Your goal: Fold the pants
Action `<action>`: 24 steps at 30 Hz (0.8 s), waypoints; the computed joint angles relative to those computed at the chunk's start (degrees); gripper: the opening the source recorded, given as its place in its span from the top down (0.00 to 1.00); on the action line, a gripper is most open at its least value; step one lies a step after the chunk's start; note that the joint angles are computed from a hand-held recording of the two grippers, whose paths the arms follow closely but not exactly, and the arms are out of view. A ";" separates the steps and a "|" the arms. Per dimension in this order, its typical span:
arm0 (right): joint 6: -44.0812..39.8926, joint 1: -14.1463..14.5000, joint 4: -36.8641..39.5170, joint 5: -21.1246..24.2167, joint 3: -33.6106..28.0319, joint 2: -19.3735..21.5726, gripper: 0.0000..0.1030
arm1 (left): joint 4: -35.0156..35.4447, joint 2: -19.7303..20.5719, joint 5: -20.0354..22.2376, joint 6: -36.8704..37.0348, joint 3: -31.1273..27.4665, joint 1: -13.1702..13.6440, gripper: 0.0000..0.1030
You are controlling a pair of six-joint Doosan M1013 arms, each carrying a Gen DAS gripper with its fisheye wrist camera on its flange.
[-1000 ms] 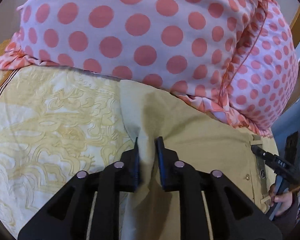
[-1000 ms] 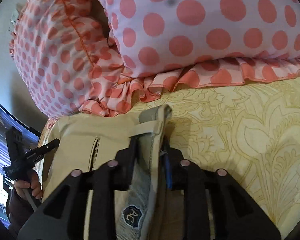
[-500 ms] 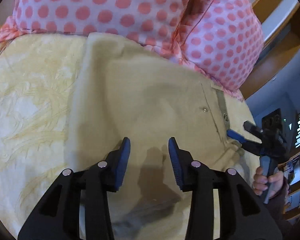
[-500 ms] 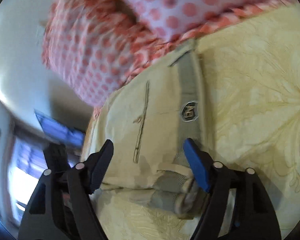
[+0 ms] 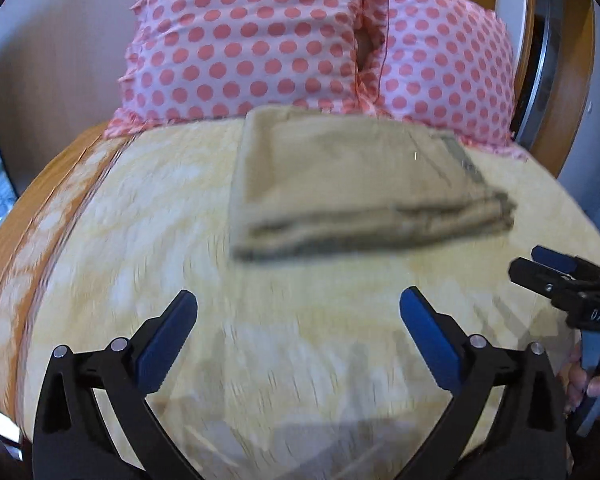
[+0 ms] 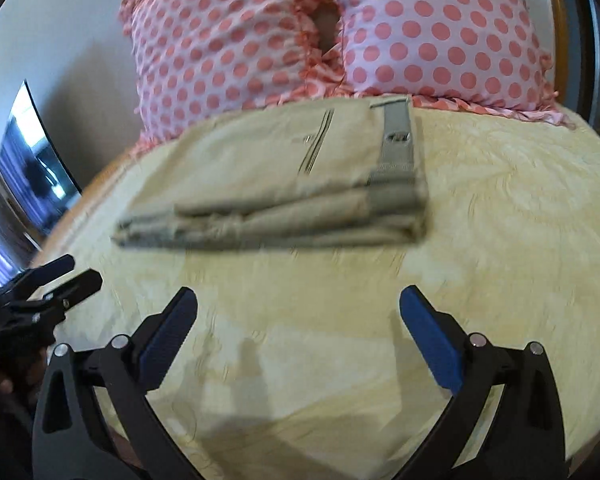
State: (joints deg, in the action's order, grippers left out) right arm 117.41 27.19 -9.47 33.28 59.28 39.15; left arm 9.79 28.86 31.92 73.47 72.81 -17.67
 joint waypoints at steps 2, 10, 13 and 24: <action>6.16 1.55 -9.58 0.24 0.53 0.19 0.02 | 4.11 0.18 0.34 -3.90 0.67 -0.81 0.01; 15.54 3.95 -23.60 2.72 1.06 1.11 0.02 | 13.54 -0.52 -2.15 -12.75 4.07 -1.87 0.01; 21.68 4.33 -28.74 0.93 2.76 0.66 0.02 | 14.60 -0.68 -2.89 -13.67 4.56 -1.93 0.01; 24.17 4.46 -31.16 0.28 3.32 0.57 0.02 | 15.65 -0.90 -3.77 -14.59 5.31 -2.07 0.01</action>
State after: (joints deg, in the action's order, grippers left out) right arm 141.58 31.65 -40.63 33.56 62.60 39.71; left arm 25.44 27.96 28.15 58.88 78.12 -19.74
